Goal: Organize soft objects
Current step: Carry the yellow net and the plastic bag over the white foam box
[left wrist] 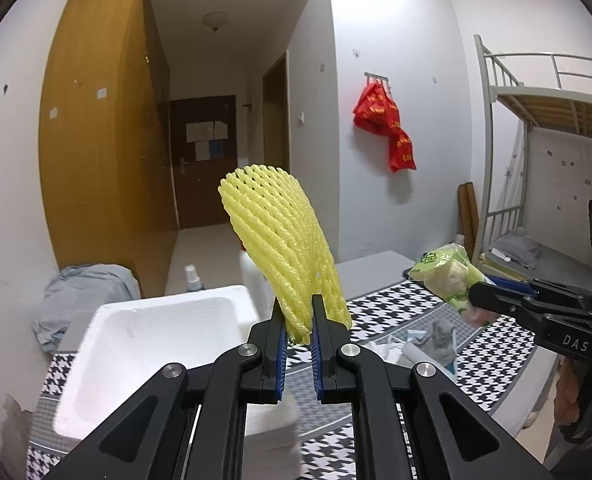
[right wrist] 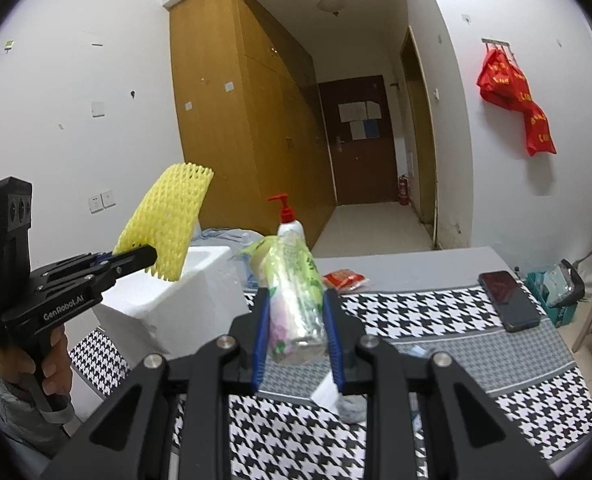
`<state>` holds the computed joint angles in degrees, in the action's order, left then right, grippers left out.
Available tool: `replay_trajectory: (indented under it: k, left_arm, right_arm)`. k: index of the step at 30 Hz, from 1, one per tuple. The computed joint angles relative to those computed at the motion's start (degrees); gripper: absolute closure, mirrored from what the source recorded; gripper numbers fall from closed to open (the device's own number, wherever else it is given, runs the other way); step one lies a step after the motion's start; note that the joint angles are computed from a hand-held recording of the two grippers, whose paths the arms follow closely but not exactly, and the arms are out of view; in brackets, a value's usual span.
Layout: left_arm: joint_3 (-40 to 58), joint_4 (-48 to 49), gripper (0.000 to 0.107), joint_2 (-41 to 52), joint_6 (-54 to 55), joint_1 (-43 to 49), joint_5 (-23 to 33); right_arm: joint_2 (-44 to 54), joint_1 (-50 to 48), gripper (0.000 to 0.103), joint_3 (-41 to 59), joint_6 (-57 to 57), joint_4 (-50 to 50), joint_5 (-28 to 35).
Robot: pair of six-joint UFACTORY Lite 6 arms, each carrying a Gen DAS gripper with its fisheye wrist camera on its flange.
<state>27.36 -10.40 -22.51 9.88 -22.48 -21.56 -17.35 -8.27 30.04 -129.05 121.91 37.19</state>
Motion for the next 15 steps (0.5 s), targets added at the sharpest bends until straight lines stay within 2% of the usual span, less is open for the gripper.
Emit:
replay_trajectory:
  k: [15]
  left_arm:
    - [-3.6, 22.1, 0.096, -7.2, -17.9, 12.0, 1.8]
  right_arm:
    - [0.9, 12.9, 0.073, 2.6, -7.1, 11.9, -4.4]
